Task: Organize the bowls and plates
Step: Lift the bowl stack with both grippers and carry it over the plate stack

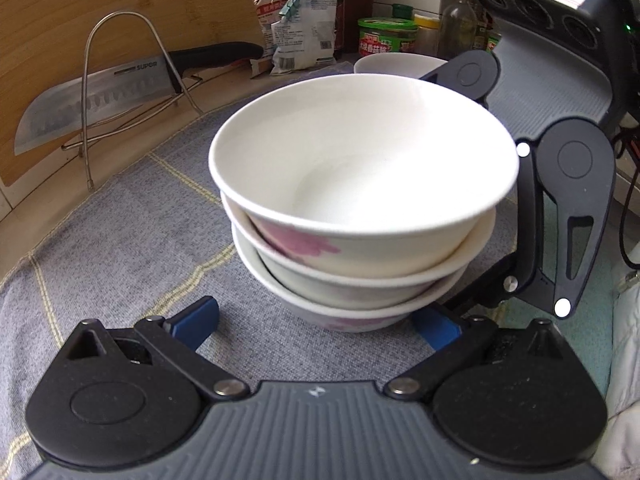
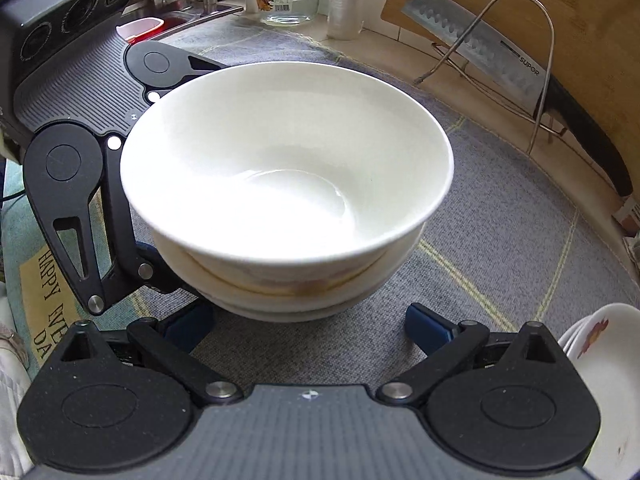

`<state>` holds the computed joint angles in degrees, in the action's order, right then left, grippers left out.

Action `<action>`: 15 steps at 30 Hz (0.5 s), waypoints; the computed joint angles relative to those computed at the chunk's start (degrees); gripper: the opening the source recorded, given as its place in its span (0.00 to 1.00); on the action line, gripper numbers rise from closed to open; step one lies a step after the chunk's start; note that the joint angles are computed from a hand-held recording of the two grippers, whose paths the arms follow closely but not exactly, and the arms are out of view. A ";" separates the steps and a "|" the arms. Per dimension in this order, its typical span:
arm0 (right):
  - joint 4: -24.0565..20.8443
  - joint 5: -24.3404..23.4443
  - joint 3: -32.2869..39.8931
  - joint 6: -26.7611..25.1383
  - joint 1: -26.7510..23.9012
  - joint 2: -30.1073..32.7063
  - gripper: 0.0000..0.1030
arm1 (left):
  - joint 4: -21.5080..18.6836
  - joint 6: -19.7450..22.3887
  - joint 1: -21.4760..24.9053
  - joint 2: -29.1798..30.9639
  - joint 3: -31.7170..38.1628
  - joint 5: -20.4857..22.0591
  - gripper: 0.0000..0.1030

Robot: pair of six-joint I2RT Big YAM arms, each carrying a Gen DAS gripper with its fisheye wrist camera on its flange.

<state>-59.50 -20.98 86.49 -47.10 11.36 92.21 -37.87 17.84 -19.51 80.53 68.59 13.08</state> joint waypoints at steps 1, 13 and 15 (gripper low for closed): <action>-0.56 -0.34 0.54 -0.97 -0.06 0.38 1.00 | -0.25 0.83 0.18 0.25 0.29 0.67 0.99; -6.19 -1.58 6.29 -9.41 -0.43 3.51 0.99 | -3.48 13.21 3.02 2.13 2.71 11.70 0.77; -7.38 -1.71 7.39 -10.77 -0.23 4.02 0.95 | -4.50 14.12 3.36 2.65 3.43 12.78 0.77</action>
